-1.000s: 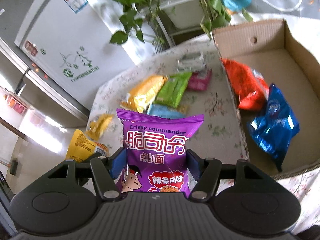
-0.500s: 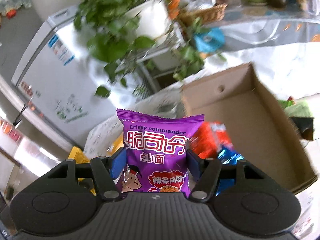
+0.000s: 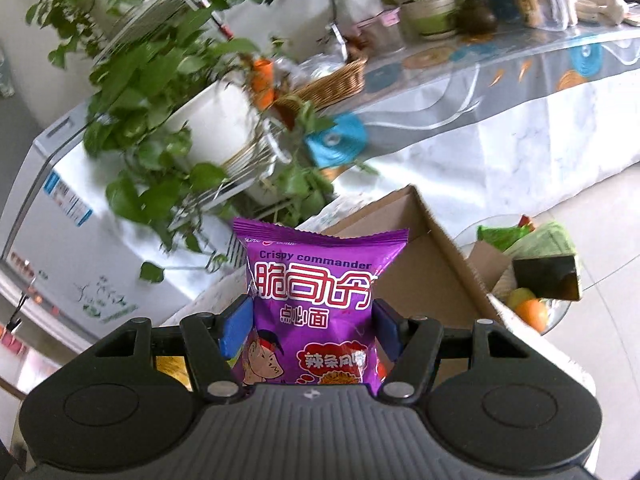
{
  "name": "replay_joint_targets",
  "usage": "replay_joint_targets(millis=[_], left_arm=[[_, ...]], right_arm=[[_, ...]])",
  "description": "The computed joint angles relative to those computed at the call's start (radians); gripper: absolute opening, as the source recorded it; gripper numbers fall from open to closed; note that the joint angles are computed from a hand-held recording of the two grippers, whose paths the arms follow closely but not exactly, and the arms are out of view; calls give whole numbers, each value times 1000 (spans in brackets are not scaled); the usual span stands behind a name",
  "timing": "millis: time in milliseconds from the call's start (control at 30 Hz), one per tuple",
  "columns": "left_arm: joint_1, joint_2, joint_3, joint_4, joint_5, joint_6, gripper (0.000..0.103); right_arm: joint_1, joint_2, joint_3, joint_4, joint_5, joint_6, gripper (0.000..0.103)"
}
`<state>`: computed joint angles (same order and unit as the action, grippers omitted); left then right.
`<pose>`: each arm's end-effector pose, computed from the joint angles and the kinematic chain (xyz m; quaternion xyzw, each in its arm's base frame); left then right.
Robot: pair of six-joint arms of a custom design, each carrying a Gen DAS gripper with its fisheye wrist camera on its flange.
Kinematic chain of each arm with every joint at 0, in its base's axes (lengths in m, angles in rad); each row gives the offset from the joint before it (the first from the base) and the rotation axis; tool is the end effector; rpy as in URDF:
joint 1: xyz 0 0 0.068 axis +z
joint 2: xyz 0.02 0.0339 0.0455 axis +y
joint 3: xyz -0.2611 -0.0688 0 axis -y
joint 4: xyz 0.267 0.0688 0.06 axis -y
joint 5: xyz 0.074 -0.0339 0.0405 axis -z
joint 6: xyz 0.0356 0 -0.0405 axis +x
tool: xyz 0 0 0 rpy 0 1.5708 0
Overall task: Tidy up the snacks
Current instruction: 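Carry both bags over the cardboard box and open both grippers to drop them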
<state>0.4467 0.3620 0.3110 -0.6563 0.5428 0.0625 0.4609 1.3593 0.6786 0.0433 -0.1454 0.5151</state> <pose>0.1206 0.0374 0.1844 -0.0569 0.8803 -0.1341 0.4515 0.2648 0.1373 0.1824 -0.0085 0.8913 0.2677 0.3660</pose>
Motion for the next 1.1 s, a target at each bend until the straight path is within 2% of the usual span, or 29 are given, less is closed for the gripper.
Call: replay_joint_targets(millis=[200, 367, 600, 667, 700, 767, 867, 967, 1100], left_arm=[[-240, 78, -20, 133, -156, -136, 17], [-378, 192, -41, 264, -238, -222, 17], [-472, 397, -33, 420, -266, -266, 20], [-487, 435, -17, 431, -284, -269, 45], [-483, 434, -14, 430, -281, -266, 51], [-464, 403, -20, 429, -260, -251, 73], [-405, 380, -12, 395, -214, -226, 75], [-302, 356, 4, 331, -142, -162, 83], [-143, 355, 18, 273, -55, -51, 86]], right_arm=[[-44, 30, 31, -5, 0, 1, 70], [-50, 64, 62, -22, 15, -8, 70], [-56, 107, 96, -43, 27, -3, 71], [-55, 116, 105, -49, 36, 5, 73], [-57, 115, 104, -48, 34, 10, 73], [-59, 111, 101, -42, 21, 19, 79], [-60, 110, 98, -31, 12, 25, 80], [-55, 118, 103, -25, 8, 33, 80], [-35, 136, 117, -24, 5, 30, 81]])
